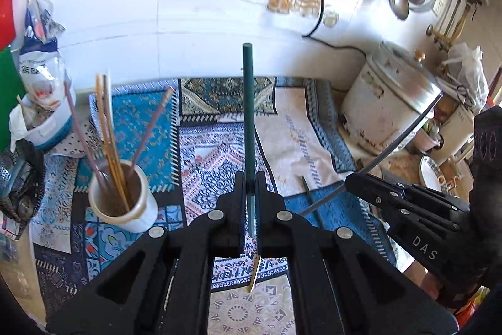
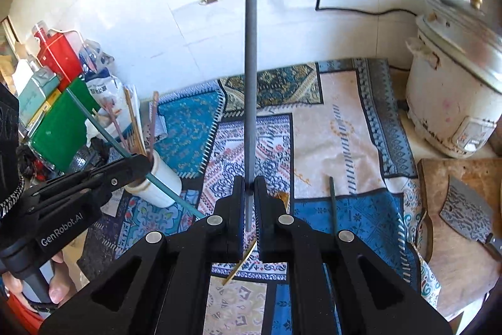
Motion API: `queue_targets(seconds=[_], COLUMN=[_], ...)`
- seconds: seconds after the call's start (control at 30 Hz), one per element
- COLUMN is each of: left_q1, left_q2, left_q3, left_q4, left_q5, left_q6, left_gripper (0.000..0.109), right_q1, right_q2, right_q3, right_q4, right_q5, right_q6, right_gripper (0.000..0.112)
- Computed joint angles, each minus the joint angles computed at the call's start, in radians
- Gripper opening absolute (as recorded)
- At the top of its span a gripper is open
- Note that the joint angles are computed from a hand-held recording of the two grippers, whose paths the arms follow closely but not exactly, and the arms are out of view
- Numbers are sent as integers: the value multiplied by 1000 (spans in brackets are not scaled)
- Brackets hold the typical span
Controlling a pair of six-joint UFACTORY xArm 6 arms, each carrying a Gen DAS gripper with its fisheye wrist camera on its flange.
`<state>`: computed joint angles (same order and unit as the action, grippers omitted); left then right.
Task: Organize utensils
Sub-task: 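Lift both chopsticks and carry them over the white cup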
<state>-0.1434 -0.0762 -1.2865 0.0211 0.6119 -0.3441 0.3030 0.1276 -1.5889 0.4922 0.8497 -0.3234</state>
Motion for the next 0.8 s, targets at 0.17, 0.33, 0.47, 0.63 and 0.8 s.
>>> queue_targets(seconds=[0.17, 0.33, 0.47, 0.63, 0.8], left_q1=[35, 77, 111, 166, 228], left_q2=[-51, -113, -155, -187, -197], left_q3=[20, 52, 73, 89, 98], left_q4=[16, 44, 74, 86, 38], left_q5=[-29, -61, -78, -93, -95], left_q6=[-3, -5, -9, 13, 65], left_gripper=[3, 3, 3, 3, 3], right_q1=[30, 67, 100, 147, 188], right_q2=[12, 44, 76, 128, 190], right_q3=[-47, -113, -172, -252, -335], right_q4=[-3, -4, 2, 6, 4], right_q5=[-16, -20, -25, -26, -12], right_q6=[4, 11, 15, 28, 47], right_gripper=[5, 5, 5, 5, 5])
